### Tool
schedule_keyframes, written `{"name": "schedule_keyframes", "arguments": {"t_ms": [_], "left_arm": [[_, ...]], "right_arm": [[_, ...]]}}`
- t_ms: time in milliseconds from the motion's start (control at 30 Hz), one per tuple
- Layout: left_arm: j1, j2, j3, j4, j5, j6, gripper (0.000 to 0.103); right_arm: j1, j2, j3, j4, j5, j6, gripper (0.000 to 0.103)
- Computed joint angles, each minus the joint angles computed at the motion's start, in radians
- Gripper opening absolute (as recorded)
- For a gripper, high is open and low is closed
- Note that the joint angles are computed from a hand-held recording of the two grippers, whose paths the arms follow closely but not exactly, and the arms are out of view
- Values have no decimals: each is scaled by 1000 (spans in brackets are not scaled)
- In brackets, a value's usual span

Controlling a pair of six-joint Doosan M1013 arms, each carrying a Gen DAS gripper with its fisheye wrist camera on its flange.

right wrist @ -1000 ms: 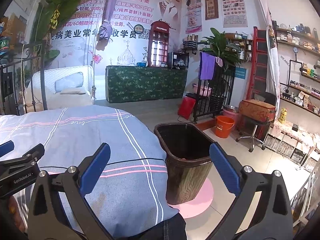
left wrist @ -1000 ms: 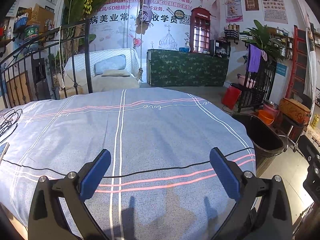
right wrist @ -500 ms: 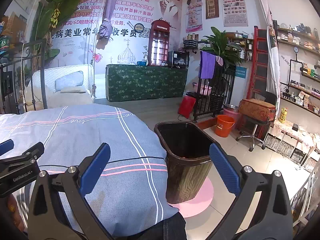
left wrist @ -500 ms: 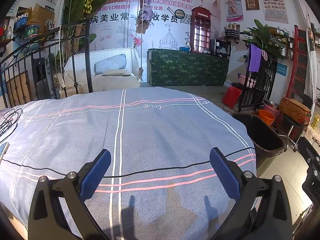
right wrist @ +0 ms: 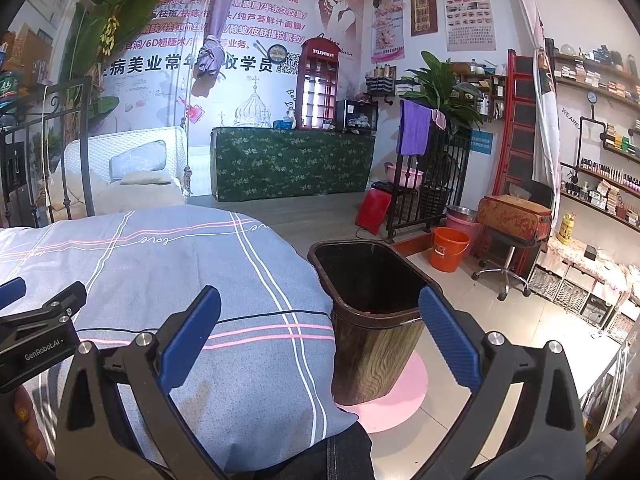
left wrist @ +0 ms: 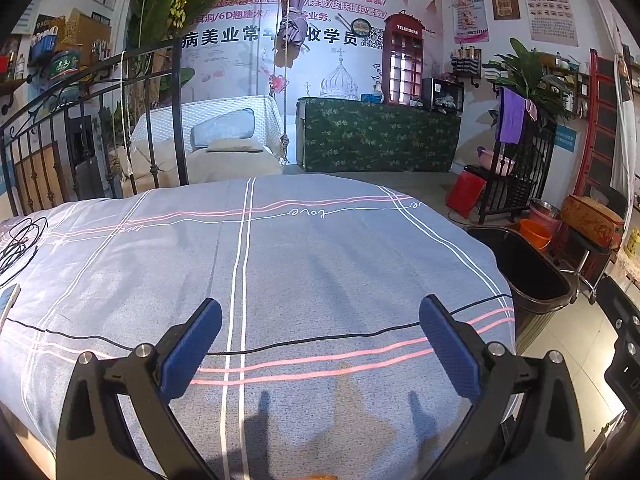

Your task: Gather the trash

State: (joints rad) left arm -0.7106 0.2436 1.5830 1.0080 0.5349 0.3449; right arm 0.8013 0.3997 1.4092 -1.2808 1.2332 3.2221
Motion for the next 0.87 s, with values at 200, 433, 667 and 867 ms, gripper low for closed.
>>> {"name": "schedule_keyframes", "arguments": {"t_ms": [200, 433, 667, 867], "left_arm": [[0, 0, -1, -17, -5, 19, 98], [-2, -3, 2, -2, -7, 8, 98], [-1, -2, -1, -30, -4, 32, 98], [-2, -2, -4, -46, 0, 52, 98]], "right_arm": [[0, 0, 3, -1, -1, 5, 98], [0, 0, 3, 0, 0, 4, 98], [0, -1, 8, 1, -2, 9, 98], [2, -4, 14, 1, -3, 15, 98]]}}
